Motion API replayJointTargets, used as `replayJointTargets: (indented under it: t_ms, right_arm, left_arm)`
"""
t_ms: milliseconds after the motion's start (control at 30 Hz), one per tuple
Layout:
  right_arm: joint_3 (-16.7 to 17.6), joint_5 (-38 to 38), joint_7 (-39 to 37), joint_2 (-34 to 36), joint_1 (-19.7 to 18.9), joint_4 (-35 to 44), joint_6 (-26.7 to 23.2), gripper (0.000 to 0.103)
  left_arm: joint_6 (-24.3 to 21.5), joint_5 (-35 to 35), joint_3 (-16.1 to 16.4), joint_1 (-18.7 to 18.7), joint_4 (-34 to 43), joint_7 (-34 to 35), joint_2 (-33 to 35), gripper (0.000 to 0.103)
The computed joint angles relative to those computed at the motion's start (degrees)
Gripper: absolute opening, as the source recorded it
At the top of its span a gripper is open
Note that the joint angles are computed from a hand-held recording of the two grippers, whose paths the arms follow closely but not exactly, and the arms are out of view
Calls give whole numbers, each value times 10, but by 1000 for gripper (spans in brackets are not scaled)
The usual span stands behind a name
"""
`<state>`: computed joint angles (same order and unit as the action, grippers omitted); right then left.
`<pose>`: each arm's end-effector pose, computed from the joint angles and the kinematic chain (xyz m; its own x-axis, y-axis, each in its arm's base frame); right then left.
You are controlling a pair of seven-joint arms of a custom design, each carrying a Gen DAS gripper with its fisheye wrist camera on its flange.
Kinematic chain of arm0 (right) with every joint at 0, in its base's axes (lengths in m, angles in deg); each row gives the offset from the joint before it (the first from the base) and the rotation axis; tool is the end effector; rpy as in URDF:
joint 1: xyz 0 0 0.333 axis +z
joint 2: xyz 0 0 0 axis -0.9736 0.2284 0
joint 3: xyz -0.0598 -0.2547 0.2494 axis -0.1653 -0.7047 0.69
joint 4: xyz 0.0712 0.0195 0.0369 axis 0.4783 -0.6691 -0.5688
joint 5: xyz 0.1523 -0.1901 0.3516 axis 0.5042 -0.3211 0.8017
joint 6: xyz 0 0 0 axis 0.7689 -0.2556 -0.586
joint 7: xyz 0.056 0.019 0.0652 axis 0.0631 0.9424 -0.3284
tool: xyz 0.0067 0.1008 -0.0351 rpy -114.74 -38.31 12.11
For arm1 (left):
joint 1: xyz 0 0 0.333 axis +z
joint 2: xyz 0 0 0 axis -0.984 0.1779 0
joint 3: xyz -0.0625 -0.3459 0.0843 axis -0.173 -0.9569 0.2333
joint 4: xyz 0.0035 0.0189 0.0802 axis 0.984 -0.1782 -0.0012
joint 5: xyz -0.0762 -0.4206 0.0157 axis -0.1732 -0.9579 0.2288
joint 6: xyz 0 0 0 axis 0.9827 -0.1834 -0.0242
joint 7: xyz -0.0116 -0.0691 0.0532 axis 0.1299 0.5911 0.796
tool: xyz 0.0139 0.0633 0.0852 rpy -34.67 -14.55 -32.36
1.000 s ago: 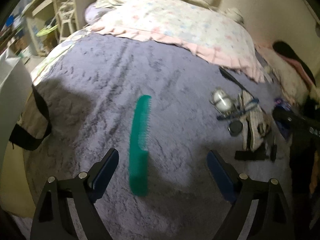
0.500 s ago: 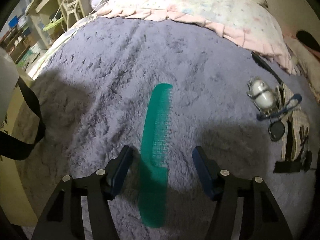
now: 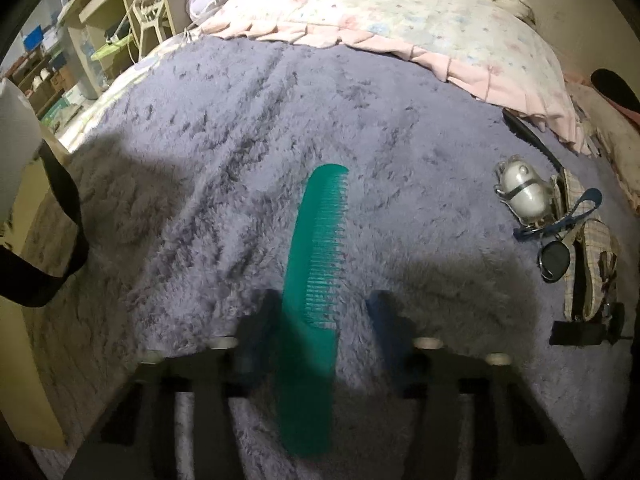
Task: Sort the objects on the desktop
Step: 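Grasp the green comb with the left tool while the right tool holds the biscuit bag, then carry comb and biscuit bag to the white bin and release both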
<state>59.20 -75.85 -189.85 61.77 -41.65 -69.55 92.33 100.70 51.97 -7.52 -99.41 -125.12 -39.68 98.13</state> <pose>0.4785 0.4558 0.3720 -0.1586 -0.9752 -0.1546 -0.8233 0.2171 -0.5245 0.5234 -0.3205 0.2562 -0.1279 -0.9917 0.0137 -0.8917 0.1089 -0.4393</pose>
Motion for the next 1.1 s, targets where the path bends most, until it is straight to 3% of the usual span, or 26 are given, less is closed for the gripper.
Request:
replayJointTargets:
  t_ms: [33,167,367,500,700,733,767,833,1000,1100]
  right_arm:
    - [2,7,-5,2,-1,1,-1,40]
    - [8,34,-34,25,-3,15,0,40]
    - [4,49,-56,39,4,22,9,40]
    - [3,53,-59,42,9,26,4,40]
    - [3,53,-68,55,17,43,1,41]
    - [4,55,-74,59,18,47,-1,41]
    - [5,57,-79,63,19,51,-4,41]
    - [4,57,-84,69,23,58,-5,41]
    - [12,74,-123,95,31,99,-12,41]
    - [20,80,-184,132,47,163,-46,41]
  left_arm:
    - [-6,-3,-3,1,0,4,-2,26]
    - [3,-44,-22,22,-9,36,-8,25]
    - [41,-40,-12,17,-29,31,-27,25]
    - [42,-1,9,-4,-36,-6,-50,25]
    - [59,31,-7,5,-66,-21,-109,25]
    - [58,13,-16,10,-75,0,-121,25]
    - [89,-17,-40,36,-93,61,-133,25]
    - [102,-47,-52,45,-113,95,-156,25]
    - [63,-13,-49,41,-148,81,-214,25]
    - [49,-20,-51,54,-177,94,-252,26]
